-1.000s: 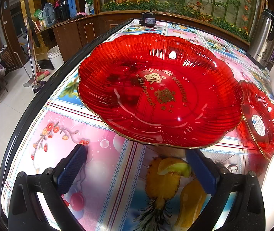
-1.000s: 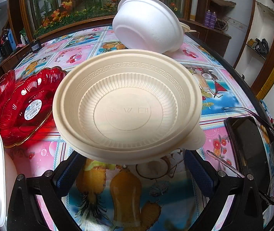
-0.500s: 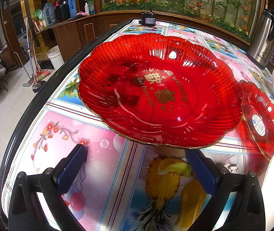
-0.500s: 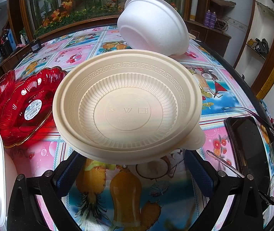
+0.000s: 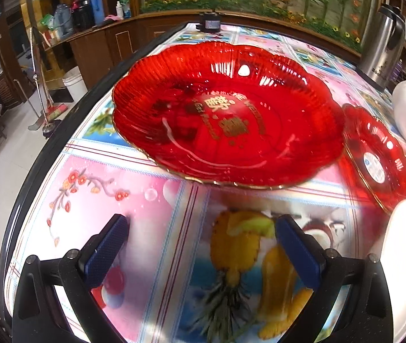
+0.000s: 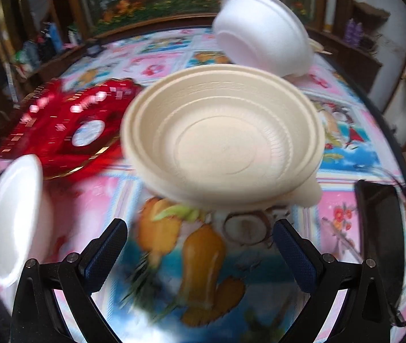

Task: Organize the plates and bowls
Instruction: 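Move the left gripper toward the rim of the large red plate, then grasp the large red plate's rim with the left gripper and lift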

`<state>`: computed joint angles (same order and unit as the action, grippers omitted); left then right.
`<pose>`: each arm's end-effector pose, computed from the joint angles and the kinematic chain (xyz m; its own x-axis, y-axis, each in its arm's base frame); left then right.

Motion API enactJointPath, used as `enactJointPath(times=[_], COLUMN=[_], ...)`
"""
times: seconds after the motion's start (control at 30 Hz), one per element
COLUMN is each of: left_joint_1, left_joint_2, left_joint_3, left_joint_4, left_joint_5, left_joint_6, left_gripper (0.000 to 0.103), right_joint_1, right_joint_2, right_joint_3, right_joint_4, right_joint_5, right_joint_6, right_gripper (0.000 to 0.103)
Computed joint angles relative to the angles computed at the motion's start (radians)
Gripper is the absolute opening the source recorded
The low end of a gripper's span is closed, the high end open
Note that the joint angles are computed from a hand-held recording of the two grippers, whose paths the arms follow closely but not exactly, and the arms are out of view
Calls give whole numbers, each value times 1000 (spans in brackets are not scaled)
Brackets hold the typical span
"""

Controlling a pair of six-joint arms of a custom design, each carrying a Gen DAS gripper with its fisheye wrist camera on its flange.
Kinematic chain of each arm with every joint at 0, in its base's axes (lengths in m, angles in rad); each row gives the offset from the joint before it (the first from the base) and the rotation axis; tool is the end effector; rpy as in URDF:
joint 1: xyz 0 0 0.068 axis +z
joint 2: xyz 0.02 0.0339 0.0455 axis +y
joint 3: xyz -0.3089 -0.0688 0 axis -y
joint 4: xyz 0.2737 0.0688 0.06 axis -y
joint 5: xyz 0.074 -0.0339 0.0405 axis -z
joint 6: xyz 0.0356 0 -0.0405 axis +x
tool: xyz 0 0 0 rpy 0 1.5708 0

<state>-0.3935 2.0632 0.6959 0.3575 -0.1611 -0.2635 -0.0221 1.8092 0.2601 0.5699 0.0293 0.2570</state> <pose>0.3145 -0.1244 0.0374 -0.8331 0.0675 -0.5490 0.0856 0.9963 -0.0074 0.2199 -0.0059 0.0504 -0.7928 0.2717 -0.5455 0.2481 0.9615 0.1182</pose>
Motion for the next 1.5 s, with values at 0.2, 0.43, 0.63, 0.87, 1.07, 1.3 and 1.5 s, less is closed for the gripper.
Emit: enactJointPath(times=[0.2,0.43,0.63,0.87,1.07,1.3,1.5], left_joint_1=[-14,-10,50,124,213,275,302], left_joint_2=[-41,-206,-365,-481,-518,-519,-423], left_joint_3=[-57,-255,-371,-391,-341,-195,-55], left_joint_4=[-15,139,173,83,-60,-272,-368], left_joint_5=[-15,31,129,168,272,329,368], left_joint_6=[-50,-62,-50,-14,23,65,63], left_gripper=[103,103,103,103,103,100,81], right_joint_1=[16,32,81,179,162,113,132], right_joint_2=[-83,-324,-423,-422,-397,-310,-214], right_joint_3=[-81,-151,-107,13,134,291,438], right_joint_4=[20,-53,-178,-320,-456,-572,-627], right_joint_5=[-40,-142,-283,-370,-429,-521,-497], right_joint_6=[-63,-126,-124,-87,-57,-76,-62], right_gripper=[102,88,66,43,43,42,29])
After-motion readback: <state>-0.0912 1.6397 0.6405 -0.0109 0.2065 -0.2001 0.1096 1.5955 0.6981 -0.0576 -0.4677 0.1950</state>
